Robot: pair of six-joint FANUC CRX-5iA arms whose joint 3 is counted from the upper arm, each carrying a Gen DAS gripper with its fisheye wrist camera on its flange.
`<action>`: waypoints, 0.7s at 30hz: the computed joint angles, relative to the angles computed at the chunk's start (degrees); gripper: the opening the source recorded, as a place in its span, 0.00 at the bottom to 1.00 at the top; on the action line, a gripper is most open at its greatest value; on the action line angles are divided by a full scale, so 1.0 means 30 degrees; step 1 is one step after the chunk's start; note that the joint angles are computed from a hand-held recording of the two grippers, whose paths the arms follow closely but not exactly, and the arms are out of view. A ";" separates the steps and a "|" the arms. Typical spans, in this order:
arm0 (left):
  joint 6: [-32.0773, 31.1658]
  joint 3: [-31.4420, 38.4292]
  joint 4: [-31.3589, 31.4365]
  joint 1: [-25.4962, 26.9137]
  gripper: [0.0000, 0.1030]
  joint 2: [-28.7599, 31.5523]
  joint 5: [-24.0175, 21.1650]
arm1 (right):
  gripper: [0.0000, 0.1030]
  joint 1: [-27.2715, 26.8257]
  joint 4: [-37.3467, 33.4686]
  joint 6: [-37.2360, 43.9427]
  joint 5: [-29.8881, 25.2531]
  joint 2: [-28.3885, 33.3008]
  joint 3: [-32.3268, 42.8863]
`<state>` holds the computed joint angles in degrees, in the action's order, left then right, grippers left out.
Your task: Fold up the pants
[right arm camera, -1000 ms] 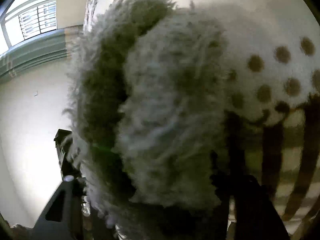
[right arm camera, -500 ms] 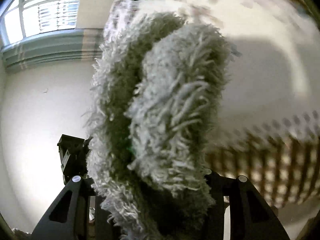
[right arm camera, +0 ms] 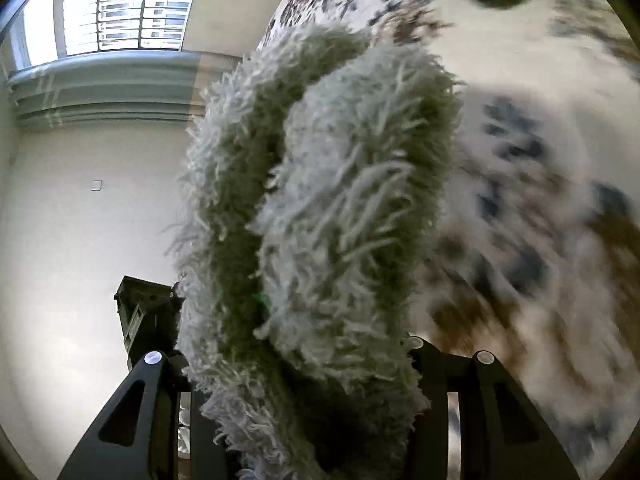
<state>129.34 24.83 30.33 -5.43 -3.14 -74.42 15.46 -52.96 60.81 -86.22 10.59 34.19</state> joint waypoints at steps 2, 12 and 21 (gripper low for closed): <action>-0.2380 -0.0810 0.1271 0.1928 0.48 0.0561 -0.0078 | 0.43 0.1128 0.0558 -0.0268 0.1024 0.1870 0.1382; -0.6949 -0.2845 0.1583 0.4597 0.55 0.2182 -0.0929 | 0.55 0.2748 0.2762 -0.1876 0.0418 0.7995 0.7112; -0.5099 0.3329 -0.4010 0.3320 0.77 0.3654 -0.5873 | 0.97 0.5004 0.9545 -0.3605 -0.4609 1.0139 1.2508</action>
<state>114.04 34.82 18.30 4.53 7.82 -92.04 30.47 -24.32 50.00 -100.04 41.01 71.72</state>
